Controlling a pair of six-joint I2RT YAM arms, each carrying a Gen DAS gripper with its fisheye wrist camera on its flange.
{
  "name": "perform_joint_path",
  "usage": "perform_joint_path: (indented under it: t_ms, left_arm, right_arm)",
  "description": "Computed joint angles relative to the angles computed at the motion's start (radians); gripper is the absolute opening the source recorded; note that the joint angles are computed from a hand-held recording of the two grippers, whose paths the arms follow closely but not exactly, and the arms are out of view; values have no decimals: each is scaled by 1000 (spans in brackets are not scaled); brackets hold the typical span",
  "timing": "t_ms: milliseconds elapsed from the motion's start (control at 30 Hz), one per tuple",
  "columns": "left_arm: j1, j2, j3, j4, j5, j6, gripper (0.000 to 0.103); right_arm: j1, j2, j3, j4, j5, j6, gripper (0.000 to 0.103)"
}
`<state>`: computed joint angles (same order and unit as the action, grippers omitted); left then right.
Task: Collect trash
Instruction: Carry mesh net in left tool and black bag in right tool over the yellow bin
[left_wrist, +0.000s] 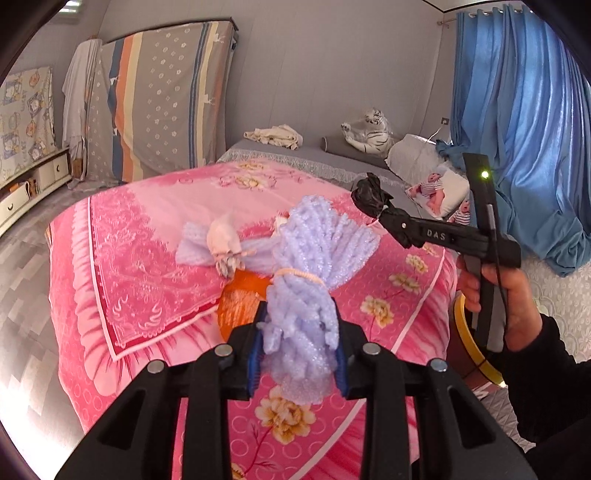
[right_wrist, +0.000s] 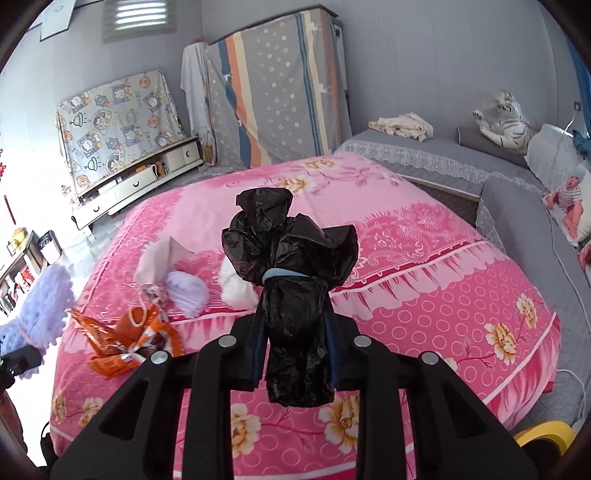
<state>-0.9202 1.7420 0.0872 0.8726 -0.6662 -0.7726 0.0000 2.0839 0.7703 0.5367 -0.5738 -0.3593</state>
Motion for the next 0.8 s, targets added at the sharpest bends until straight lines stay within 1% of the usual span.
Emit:
perform_joint_path:
  t_ms: [100, 233, 333, 467, 633, 800]
  left_arm:
    - [-14, -66, 19, -64, -11, 11, 28]
    - [-51, -160, 61, -190, -54, 22, 28]
    - [-60, -208, 82, -213, -52, 57, 28]
    - [-65, -234, 118, -230, -49, 109, 28]
    - [-80, -241, 175, -258, -50, 166, 28]
    - [-89, -214, 221, -254, -38, 205, 29]
  right_arm:
    - [-16, -49, -46, 7, -20, -4, 24]
    - [-49, -108, -99, 7, -52, -14, 24]
    - [-74, -142, -124, -3, -77, -15, 24]
    - [-118, -192, -155, -26, -119, -28, 24]
    - [-177, -248, -187, -36, -164, -33, 24]
    - [-242, -283, -205, -35, -200, -21, 24]
